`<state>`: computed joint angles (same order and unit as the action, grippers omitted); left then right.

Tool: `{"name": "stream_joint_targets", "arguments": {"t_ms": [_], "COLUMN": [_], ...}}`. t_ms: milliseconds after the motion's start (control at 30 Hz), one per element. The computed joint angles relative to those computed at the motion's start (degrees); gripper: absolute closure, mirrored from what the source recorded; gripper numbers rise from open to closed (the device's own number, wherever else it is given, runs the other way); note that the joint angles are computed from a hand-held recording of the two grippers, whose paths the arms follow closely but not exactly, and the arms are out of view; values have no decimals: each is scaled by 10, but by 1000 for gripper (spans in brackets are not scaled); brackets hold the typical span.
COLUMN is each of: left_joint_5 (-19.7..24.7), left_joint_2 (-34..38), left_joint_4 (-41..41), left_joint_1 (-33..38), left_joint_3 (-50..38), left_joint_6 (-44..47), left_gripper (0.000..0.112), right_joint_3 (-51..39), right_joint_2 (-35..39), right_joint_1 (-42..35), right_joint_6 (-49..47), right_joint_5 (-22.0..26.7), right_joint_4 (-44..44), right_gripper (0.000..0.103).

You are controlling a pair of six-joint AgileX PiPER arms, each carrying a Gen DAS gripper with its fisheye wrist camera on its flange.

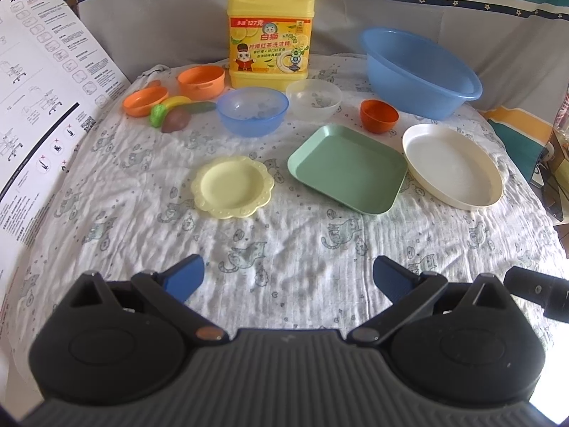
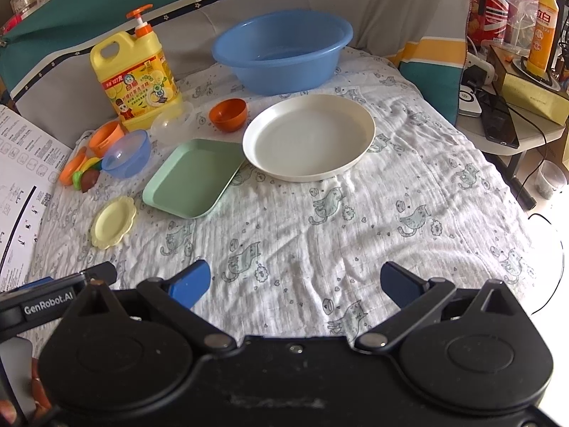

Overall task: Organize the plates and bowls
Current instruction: 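Move both tools toward the white round plate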

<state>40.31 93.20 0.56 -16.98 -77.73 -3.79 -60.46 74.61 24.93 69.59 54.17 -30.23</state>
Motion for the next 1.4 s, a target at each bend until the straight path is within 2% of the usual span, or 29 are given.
{"name": "stream_joint_targets", "arguments": {"t_ms": [1400], "left_joint_5": [4], "left_joint_2": [20], "left_joint_4": [41], "left_joint_1": [-10], "left_joint_3": [-3], "left_joint_6": [-26], "left_gripper": [9], "right_joint_3": [12], "right_joint_2": [12], "right_joint_1": [-27], "right_joint_6": [-17], "right_joint_5": [-23], "right_joint_4": [27], "right_gripper": [0]}}
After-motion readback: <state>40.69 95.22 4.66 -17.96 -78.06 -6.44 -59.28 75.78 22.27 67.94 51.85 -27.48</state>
